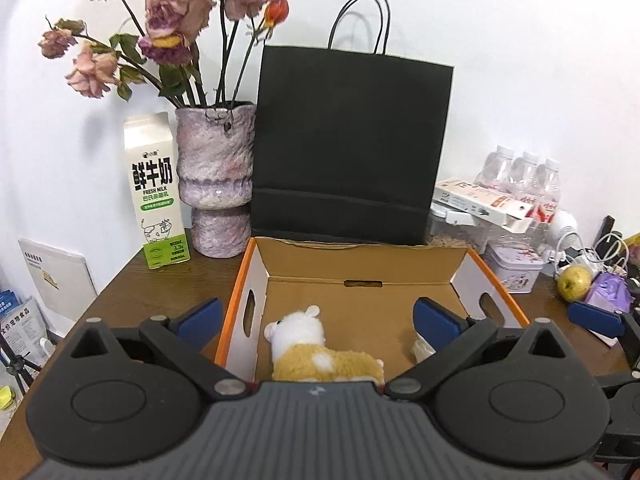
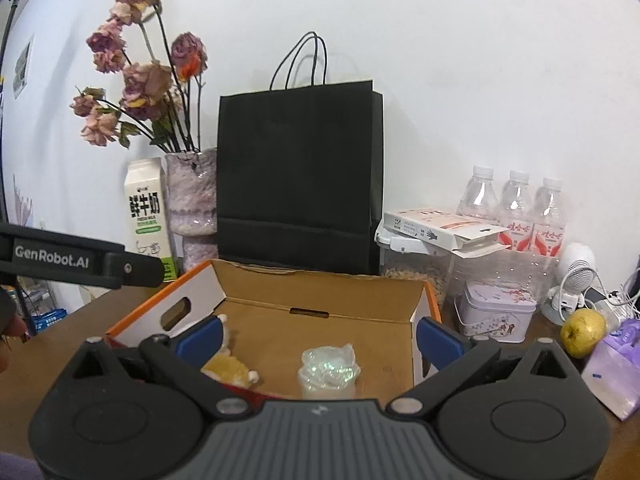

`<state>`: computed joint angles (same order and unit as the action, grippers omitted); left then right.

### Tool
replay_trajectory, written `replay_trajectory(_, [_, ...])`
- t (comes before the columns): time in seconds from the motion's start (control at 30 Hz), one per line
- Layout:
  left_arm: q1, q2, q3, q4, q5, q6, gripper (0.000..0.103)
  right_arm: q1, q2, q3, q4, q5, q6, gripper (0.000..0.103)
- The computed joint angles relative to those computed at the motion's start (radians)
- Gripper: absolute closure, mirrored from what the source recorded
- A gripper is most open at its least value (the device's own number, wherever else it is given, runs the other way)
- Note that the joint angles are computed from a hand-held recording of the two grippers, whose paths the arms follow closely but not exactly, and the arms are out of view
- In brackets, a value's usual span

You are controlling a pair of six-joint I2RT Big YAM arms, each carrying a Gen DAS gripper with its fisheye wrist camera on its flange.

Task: Organize objects
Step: 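Carry alpaca and bag into the red box and release both, then move both grippers back toward the navy pouch and cable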

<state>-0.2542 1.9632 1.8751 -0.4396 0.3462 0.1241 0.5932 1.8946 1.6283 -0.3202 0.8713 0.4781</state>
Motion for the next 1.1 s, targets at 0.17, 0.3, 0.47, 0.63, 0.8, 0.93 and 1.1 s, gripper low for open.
replay_trajectory(0.17, [0.019,-0.081,-0.111,0.037,0.016,0.001,0.0,0.045,-0.034,-0.028,-0.038,0.044,0.031,0.0])
replay_trajectory(0.3, [0.038,-0.137,-0.189,0.058,0.023,0.006,0.0,0.089,-0.059,-0.048,-0.077,0.082,0.066,0.0])
replay_trajectory(0.47, [0.07,-0.21,-0.292,0.087,0.042,0.01,0.0,0.143,-0.076,-0.061,-0.14,0.117,0.131,0.0])
replay_trajectory(0.63, [0.1,-0.278,-0.385,0.098,0.059,0.018,0.0,0.192,-0.087,-0.08,-0.205,0.138,0.208,0.0])
replay_trajectory(0.8, [0.134,-0.342,-0.484,0.122,0.089,0.042,0.0,0.241,-0.094,-0.097,-0.272,0.161,0.289,0.0])
replay_trajectory(0.93, [0.162,-0.38,-0.549,0.132,0.105,0.066,0.0,0.276,-0.087,-0.1,-0.323,0.172,0.347,0.0])
replay_trajectory(1.1, [0.201,-0.41,-0.618,0.158,0.139,0.099,0.0,0.306,-0.066,-0.093,-0.403,0.16,0.44,0.0])
